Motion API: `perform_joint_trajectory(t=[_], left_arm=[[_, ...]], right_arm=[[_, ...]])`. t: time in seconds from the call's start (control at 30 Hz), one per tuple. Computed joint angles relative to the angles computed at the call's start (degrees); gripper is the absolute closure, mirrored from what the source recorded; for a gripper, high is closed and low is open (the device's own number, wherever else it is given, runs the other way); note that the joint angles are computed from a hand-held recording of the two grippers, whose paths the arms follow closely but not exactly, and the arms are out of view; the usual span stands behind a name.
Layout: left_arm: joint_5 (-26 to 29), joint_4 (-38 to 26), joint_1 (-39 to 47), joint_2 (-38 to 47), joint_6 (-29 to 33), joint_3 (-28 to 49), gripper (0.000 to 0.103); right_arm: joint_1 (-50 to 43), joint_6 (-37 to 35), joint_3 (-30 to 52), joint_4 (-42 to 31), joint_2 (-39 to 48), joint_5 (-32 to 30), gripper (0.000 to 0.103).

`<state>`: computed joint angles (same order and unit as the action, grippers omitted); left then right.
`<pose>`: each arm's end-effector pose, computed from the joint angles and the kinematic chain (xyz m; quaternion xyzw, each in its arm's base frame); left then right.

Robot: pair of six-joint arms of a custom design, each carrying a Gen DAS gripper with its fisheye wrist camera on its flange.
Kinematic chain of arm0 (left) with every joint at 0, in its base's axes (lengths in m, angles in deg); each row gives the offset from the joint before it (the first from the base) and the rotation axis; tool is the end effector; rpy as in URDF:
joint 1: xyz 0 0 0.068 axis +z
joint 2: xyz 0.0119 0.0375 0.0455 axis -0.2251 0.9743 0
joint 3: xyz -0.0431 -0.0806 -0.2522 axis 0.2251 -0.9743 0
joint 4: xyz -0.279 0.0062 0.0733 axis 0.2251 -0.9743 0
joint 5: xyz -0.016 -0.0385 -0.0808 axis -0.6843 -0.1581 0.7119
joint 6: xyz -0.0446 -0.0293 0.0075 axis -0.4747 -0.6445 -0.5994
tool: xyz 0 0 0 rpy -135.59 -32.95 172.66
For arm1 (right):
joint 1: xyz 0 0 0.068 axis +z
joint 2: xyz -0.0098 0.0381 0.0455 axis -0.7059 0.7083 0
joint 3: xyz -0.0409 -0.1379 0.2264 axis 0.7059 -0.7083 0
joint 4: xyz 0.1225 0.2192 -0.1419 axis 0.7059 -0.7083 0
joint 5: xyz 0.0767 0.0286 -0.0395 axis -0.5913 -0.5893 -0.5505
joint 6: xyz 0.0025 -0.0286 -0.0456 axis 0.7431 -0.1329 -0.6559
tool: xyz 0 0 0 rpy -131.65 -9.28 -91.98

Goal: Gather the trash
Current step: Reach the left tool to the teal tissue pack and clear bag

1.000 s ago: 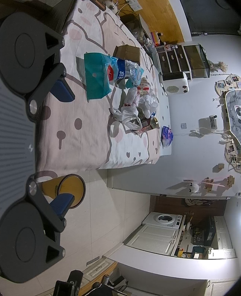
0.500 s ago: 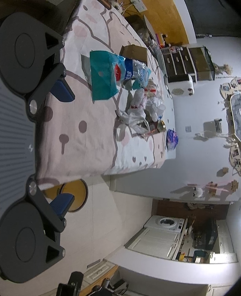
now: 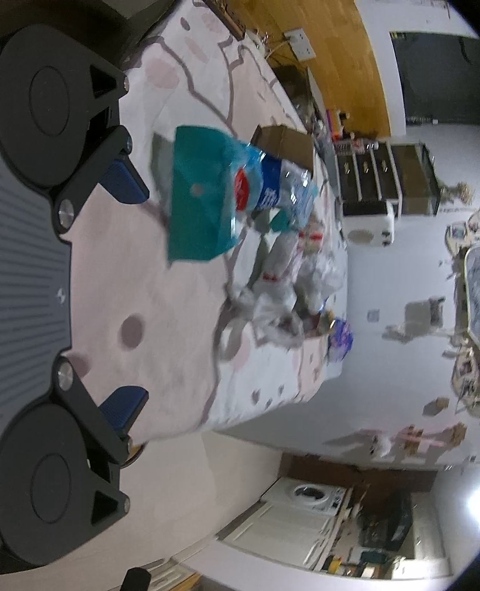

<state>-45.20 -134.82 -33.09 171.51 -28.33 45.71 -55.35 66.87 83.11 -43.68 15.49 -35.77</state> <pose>0.3295 -0.1114 0.4845 0.0362 0.8855 -0.0068 0.4631 0.2692 -0.0512 0.4756 0.1485 0.8646 -0.0302 0.4791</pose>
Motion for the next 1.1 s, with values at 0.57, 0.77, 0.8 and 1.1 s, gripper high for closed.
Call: perform_joint_trajectory(t=[0.57,0.77,0.8,1.1], left_arm=[[2.8,21.1,10.8,-1.2,4.2,-10.9,0.000],[4.0,22.0,12.6,3.3,8.5,-5.5,0.000],[4.6,21.7,12.9,4.1,8.8,-4.4,0.000],[10.1,16.6,15.5,8.0,4.0,-0.7,0.042]], right_arm=[[3.5,1.6,-2.1,22.1,8.0,-10.2,0.000],[3.7,3.1,6.3,20.1,14.4,-13.9,0.000],[3.7,3.5,7.6,19.7,15.3,-14.6,0.000],[5.1,4.3,13.6,17.5,19.3,-15.8,0.000]])
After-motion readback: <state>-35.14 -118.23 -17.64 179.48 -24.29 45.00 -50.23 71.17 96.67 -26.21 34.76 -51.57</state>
